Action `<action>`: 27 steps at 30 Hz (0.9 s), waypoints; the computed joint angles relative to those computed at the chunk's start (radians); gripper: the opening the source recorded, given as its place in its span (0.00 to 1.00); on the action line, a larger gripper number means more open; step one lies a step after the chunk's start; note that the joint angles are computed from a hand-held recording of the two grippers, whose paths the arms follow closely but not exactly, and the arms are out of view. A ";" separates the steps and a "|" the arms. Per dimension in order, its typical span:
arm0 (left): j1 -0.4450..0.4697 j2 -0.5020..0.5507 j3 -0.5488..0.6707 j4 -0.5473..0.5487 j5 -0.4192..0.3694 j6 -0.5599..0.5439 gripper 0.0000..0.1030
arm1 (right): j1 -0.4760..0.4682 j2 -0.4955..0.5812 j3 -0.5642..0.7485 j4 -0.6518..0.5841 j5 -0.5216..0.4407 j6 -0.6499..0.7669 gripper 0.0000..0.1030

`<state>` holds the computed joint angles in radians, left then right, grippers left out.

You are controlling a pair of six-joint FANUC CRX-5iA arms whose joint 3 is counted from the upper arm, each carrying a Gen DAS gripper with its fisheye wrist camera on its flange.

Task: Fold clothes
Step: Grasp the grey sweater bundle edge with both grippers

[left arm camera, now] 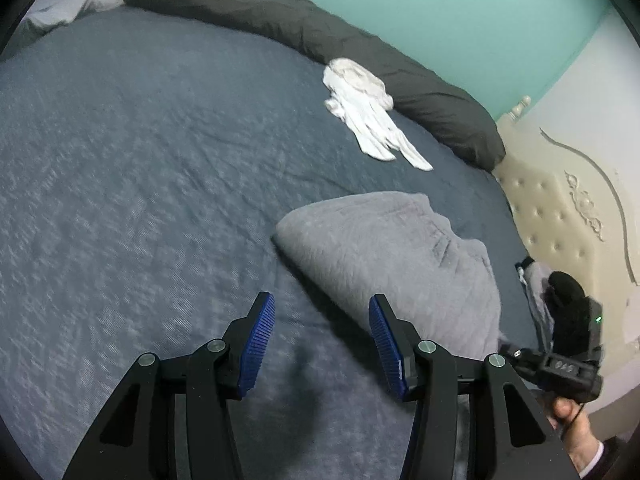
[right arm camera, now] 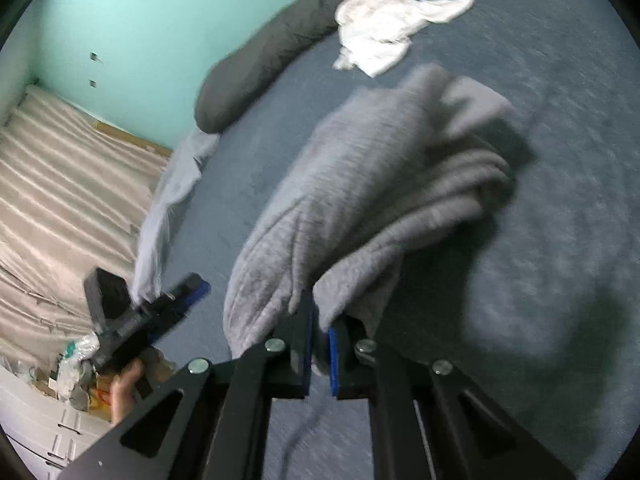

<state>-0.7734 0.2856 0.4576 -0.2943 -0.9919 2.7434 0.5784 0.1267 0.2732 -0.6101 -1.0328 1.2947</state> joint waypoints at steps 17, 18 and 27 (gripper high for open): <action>-0.008 0.172 0.204 0.193 -0.103 -0.156 0.52 | -0.213 -0.103 -0.108 -0.014 -0.188 0.151 0.05; -0.004 0.195 0.220 0.214 -0.106 -0.173 0.52 | -0.219 -0.101 -0.111 -0.009 -0.197 0.156 0.05; 0.037 0.328 0.287 0.378 -0.075 -0.328 0.53 | -0.277 -0.074 -0.119 -0.064 -0.249 0.208 0.05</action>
<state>-0.7365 0.6134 0.7444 0.0840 -1.0665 2.4157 0.3013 0.0525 0.1543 -0.6743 -1.2814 1.5022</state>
